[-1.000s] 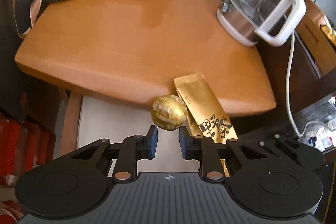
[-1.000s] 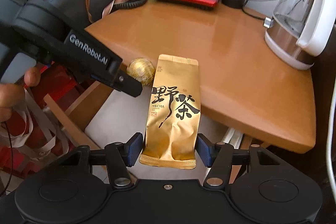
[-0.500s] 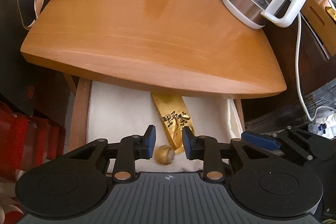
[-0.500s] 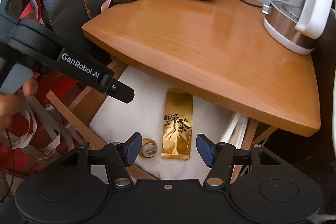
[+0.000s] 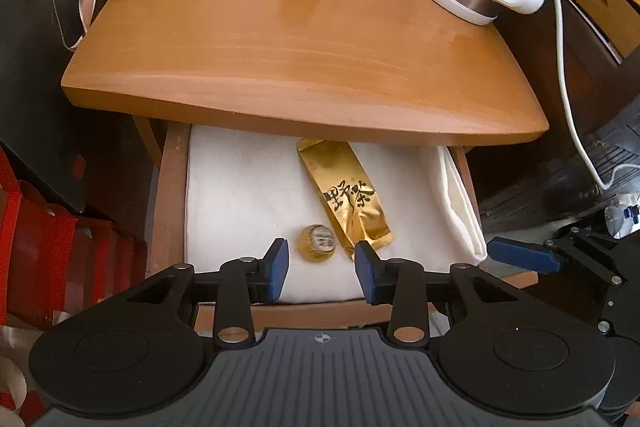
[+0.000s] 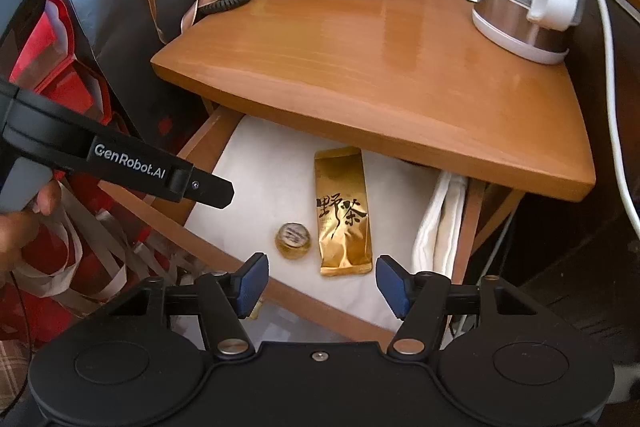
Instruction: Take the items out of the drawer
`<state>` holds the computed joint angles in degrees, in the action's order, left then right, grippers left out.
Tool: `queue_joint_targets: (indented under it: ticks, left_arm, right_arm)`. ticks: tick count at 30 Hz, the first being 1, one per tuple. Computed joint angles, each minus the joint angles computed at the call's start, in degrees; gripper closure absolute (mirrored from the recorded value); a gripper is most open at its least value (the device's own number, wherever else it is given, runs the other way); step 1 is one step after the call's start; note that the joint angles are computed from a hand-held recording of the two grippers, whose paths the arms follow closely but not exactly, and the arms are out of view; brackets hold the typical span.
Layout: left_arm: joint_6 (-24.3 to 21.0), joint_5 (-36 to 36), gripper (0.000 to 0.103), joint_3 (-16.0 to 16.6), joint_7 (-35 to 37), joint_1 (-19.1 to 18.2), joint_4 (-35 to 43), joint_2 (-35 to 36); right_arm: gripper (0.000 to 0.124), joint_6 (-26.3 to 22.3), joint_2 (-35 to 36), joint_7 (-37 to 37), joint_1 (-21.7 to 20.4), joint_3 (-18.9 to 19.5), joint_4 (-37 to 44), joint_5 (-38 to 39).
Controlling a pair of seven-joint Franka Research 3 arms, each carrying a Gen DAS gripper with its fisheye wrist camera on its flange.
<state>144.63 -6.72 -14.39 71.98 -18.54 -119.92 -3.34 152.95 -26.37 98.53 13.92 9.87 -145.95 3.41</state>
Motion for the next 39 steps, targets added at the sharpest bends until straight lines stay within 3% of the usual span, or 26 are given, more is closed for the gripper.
queue_joint_targets:
  ticks: [6, 39]
  left_arm:
    - [0.34, 3.88, 0.059, -0.54, -1.44, -0.50, -1.88, -2.00]
    - [-0.13, 9.03, 0.051, -0.74, -8.12, -3.38, -9.67, -9.74]
  right_arm:
    - [0.062, -0.36, -2.08, 3.48, -0.25, 1.19, -1.53, -0.06]
    - [0.060, -3.29, -9.28, 16.83, 0.33, 5.42, -5.95, -3.72]
